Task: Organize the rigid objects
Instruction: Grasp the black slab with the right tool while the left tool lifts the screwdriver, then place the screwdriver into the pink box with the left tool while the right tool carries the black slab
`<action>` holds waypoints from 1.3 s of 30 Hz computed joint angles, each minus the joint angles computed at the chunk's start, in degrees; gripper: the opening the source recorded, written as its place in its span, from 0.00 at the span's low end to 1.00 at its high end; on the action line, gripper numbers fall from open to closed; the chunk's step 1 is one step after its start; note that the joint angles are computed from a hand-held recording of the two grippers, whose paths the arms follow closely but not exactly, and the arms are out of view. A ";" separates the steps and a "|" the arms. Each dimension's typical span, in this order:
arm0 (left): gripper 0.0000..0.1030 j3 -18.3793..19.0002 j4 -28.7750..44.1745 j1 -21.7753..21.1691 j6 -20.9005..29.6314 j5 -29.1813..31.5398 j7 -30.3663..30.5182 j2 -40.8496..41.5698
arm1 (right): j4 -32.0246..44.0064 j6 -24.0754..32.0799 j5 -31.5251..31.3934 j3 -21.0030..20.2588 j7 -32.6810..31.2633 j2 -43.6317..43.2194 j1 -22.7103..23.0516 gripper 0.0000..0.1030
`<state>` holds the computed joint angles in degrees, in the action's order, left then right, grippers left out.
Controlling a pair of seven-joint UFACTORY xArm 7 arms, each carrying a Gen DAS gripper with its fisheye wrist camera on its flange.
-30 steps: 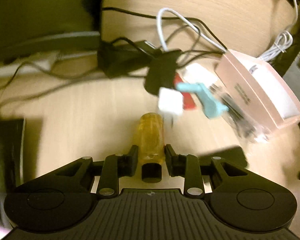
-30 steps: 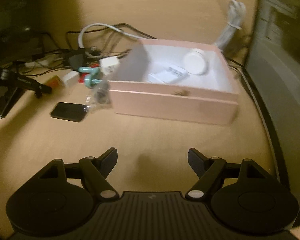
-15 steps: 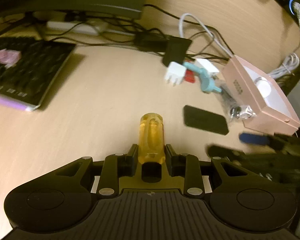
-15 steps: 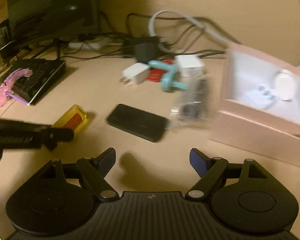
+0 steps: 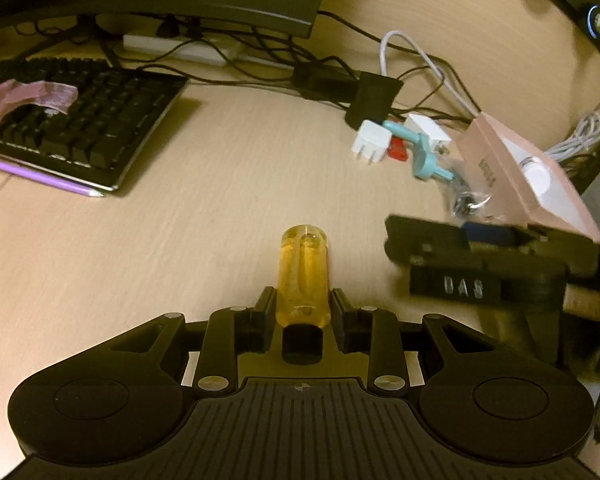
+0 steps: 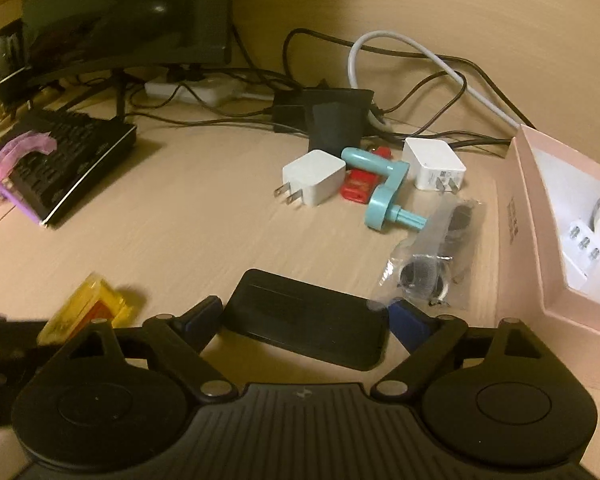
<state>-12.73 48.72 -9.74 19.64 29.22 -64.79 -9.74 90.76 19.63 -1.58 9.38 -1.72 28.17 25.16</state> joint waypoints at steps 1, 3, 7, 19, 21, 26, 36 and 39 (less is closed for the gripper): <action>0.31 0.43 -0.13 -0.43 -1.42 -1.38 0.67 0.33 | -1.33 -0.63 -0.14 0.10 -0.65 -0.84 -0.32 0.87; 0.32 1.21 -0.08 -1.35 -3.49 -4.02 3.59 1.09 | -4.23 -1.03 -0.22 0.10 -1.40 -3.03 -0.93 0.87; 0.32 1.80 2.60 -3.38 -4.34 -8.68 10.46 3.90 | -11.77 -1.77 3.80 2.38 -4.91 -9.34 -4.71 0.87; 0.32 1.64 12.38 -8.98 -5.98 -25.53 31.97 13.73 | -29.09 -2.15 10.00 0.41 -10.36 -25.22 -8.38 0.87; 0.32 1.20 13.71 -9.46 -6.01 -29.78 36.11 14.91 | -30.62 -2.39 10.19 0.04 -9.87 -26.48 -8.29 0.87; 0.32 3.40 15.68 -12.15 -5.67 -25.00 32.63 16.58 | -33.34 -2.42 10.44 -0.68 -9.37 -28.59 -8.24 0.87; 0.32 4.66 17.88 -13.83 -1.77 -18.27 28.34 17.05 | -36.69 -1.81 8.92 -1.47 -4.43 -30.62 -8.87 0.93; 0.32 4.76 18.45 -14.12 -0.78 -16.43 27.14 17.19 | -37.91 -2.89 8.39 -1.54 -3.62 -31.21 -8.92 0.96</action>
<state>-7.97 67.17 -23.86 18.86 12.80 -37.65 7.45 52.84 16.74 6.80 7.84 -5.34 -3.04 16.24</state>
